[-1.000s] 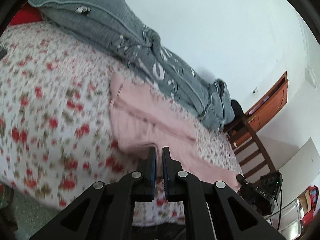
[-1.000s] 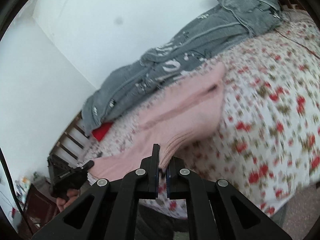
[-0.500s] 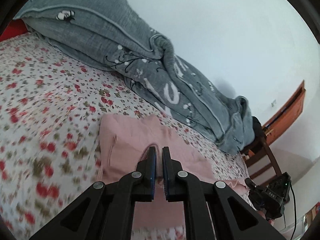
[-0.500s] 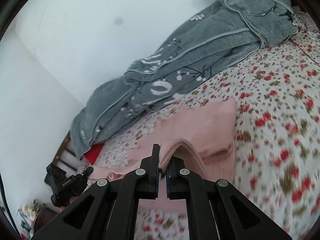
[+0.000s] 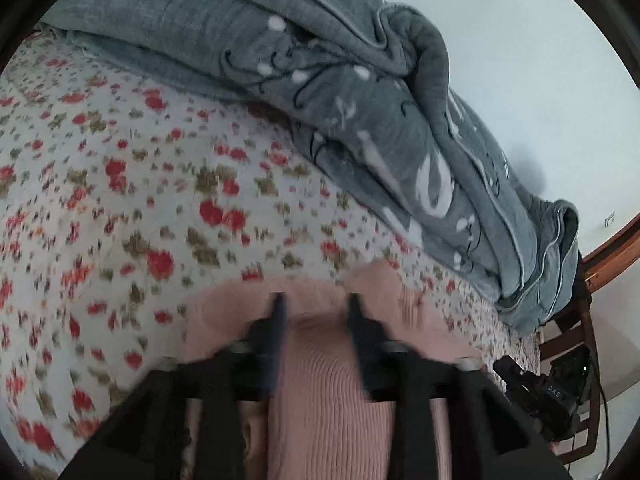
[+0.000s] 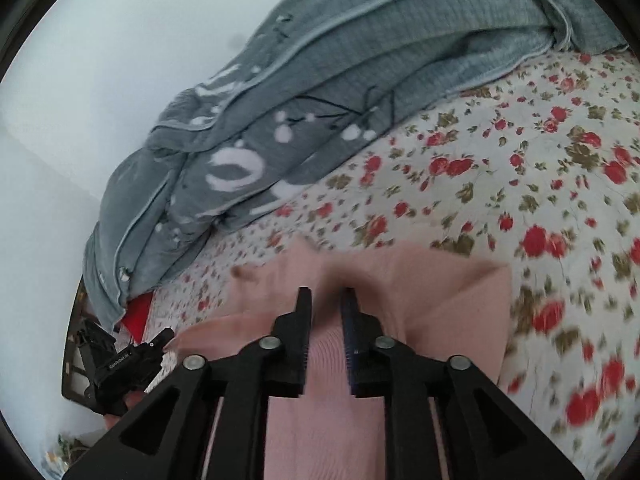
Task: Fold small clothes
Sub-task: 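Lift the hem with both tools and fold it up toward the collar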
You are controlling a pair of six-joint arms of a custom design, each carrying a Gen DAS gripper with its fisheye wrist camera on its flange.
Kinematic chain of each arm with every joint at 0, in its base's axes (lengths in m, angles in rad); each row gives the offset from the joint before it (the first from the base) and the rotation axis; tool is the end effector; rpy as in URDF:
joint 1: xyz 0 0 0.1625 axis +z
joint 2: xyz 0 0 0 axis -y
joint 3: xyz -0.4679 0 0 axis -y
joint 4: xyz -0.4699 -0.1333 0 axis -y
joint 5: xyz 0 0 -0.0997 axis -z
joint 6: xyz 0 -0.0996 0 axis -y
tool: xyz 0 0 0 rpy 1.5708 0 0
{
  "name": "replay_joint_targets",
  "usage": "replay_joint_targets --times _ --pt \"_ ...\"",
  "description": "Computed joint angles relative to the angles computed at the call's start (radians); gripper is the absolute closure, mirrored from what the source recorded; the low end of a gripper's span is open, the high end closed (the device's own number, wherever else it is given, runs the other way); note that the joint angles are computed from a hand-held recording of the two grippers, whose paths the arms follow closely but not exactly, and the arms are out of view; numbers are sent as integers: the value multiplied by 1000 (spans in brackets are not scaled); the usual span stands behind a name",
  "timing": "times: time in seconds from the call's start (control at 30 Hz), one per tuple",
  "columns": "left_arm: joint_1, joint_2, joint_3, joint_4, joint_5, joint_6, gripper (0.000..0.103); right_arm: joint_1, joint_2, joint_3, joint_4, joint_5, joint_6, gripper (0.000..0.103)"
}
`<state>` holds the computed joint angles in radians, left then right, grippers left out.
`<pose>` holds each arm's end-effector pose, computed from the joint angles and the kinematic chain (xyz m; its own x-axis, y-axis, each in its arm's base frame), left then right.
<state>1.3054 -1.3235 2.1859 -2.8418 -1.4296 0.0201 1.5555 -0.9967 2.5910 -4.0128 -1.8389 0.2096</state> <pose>-0.0023 -0.5703 0.2084 -0.9650 0.2235 -0.1371 0.2601 0.8812 -0.3947 0.1011 -0.3826 0.0968 -0.9380 0.3463 0.0154 0.2099 0.6028 -0.7698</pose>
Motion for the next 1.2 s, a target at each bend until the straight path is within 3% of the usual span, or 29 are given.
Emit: replay_joint_targets --times 0.07,0.1,0.13,0.17,0.23,0.4,0.43,0.47,0.5,0.57,0.7,0.77,0.83,0.97,1.07,1.2 --pt "8 -7 10 -39 -24 43 42 -10 -16 10 -26 21 -54 80" --pt "9 -10 13 -38 -33 67 42 4 -19 12 -39 -9 -88 75" --pt "10 -12 13 -23 -43 94 42 28 -15 9 -49 -67 -124 65" --pt "10 -12 13 -4 -48 111 42 58 -4 0 -56 -138 -166 62" --pt "4 -3 10 22 -48 136 42 85 12 -12 -44 -211 -227 62" --pt "-58 44 23 13 125 151 45 78 34 -43 72 -250 -268 62" --pt "-65 51 30 -10 150 167 47 76 39 -57 109 -271 -266 62" --pt "-69 59 36 -36 168 192 59 74 51 -72 139 -298 -272 63" --pt "-75 66 36 -37 195 199 79 73 59 -83 158 -317 -280 67" --pt "-64 66 30 -20 188 192 95 64 76 -93 167 -326 -297 96" --pt "-20 23 34 -65 73 176 96 101 125 -93 15 -334 -414 98" --pt "-1 10 26 -64 16 158 96 112 125 -79 -70 -290 -445 98" --pt "-9 20 22 -65 62 151 96 110 109 -67 -115 -242 -436 98" --pt "-21 77 20 -74 198 160 96 108 135 -124 -21 -382 -399 98" --pt "-7 91 17 -82 193 158 93 64 164 -139 36 -413 -372 98" --pt "-26 64 8 -10 206 149 89 97 141 -145 89 -456 -387 97"
